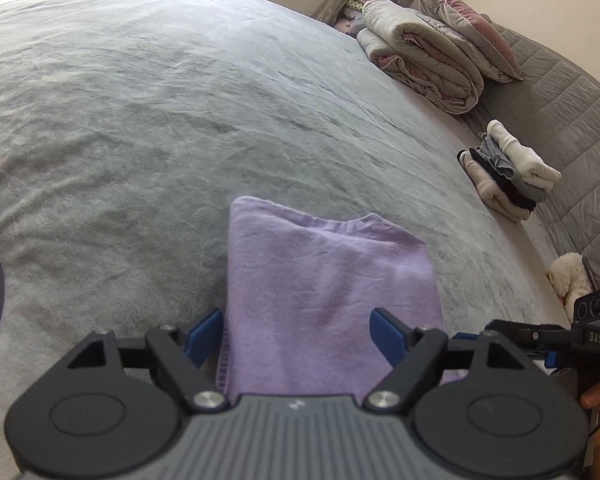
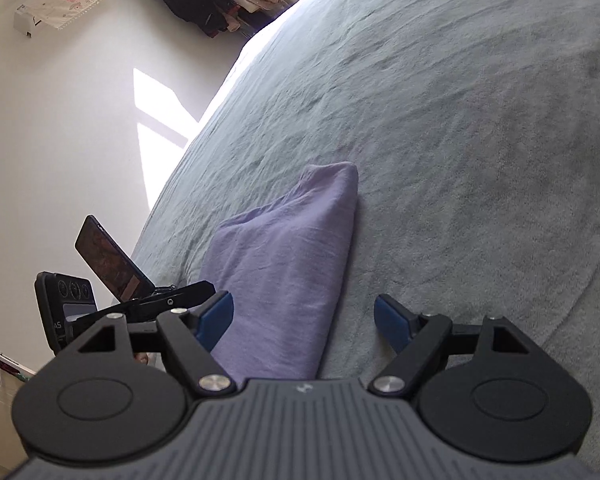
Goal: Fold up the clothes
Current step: 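Grasp the folded lavender bundle with both grippers and lift it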
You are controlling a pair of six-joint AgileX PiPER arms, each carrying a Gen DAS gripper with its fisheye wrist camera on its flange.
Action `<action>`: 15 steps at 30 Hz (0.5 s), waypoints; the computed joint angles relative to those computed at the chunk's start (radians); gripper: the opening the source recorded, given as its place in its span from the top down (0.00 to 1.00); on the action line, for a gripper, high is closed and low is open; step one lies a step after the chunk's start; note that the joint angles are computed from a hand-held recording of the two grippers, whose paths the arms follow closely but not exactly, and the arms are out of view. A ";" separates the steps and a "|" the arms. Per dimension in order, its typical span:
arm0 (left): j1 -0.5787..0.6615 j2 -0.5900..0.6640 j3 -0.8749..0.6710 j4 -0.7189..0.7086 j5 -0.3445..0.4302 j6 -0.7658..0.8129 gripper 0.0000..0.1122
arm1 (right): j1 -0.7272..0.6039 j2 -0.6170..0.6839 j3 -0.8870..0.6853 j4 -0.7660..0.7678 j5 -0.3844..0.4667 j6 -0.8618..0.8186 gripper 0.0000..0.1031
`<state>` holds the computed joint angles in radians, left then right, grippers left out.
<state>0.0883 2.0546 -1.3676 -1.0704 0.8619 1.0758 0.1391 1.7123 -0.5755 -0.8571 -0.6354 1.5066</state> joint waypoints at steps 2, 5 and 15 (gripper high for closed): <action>0.014 0.026 -0.017 -0.038 0.022 -0.019 0.34 | -0.003 0.028 -0.017 0.036 -0.010 0.002 0.24; 0.033 0.073 -0.040 -0.113 0.054 -0.044 0.39 | 0.011 0.070 -0.053 0.106 -0.011 -0.017 0.27; 0.045 0.142 0.043 -0.397 0.059 -0.003 0.82 | 0.124 0.166 -0.130 0.411 0.010 -0.211 0.74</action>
<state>0.1334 2.1969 -1.3250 -1.4675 0.9213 1.0728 0.2628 1.8786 -0.7053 -0.4466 -0.6258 1.2960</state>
